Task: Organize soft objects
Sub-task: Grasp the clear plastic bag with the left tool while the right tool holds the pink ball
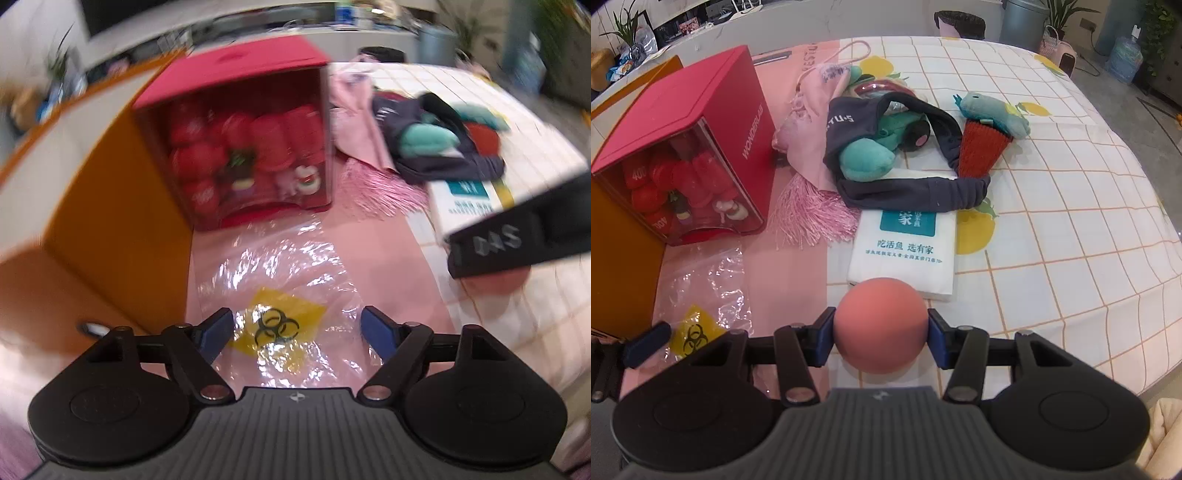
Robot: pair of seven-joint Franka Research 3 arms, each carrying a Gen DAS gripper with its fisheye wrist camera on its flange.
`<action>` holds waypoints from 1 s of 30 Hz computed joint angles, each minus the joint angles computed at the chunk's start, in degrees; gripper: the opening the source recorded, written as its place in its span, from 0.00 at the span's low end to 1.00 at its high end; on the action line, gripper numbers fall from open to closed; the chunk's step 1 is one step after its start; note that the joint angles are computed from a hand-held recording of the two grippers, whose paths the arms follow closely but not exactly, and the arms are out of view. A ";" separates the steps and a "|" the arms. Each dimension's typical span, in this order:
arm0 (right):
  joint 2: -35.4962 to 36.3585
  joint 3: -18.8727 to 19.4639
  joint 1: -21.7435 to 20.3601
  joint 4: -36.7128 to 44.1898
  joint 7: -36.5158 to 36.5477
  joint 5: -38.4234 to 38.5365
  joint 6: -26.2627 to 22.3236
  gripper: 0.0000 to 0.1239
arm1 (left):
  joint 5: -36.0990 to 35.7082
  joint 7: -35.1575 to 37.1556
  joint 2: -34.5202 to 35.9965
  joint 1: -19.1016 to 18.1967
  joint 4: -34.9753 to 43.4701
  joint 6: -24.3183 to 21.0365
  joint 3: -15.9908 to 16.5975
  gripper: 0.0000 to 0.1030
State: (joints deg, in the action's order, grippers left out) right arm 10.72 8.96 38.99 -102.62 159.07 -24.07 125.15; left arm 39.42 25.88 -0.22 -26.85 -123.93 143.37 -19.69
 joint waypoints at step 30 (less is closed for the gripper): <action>-1.78 0.22 0.40 -2.03 1.98 -3.65 2.78 0.41 | 13.00 -0.91 -4.85 0.81 -6.32 14.06 -1.11 0.00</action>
State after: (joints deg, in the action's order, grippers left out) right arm 8.93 9.18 39.38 -104.65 161.05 -27.73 127.93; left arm 52.42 24.97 -5.06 -26.04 -130.26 157.43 -20.80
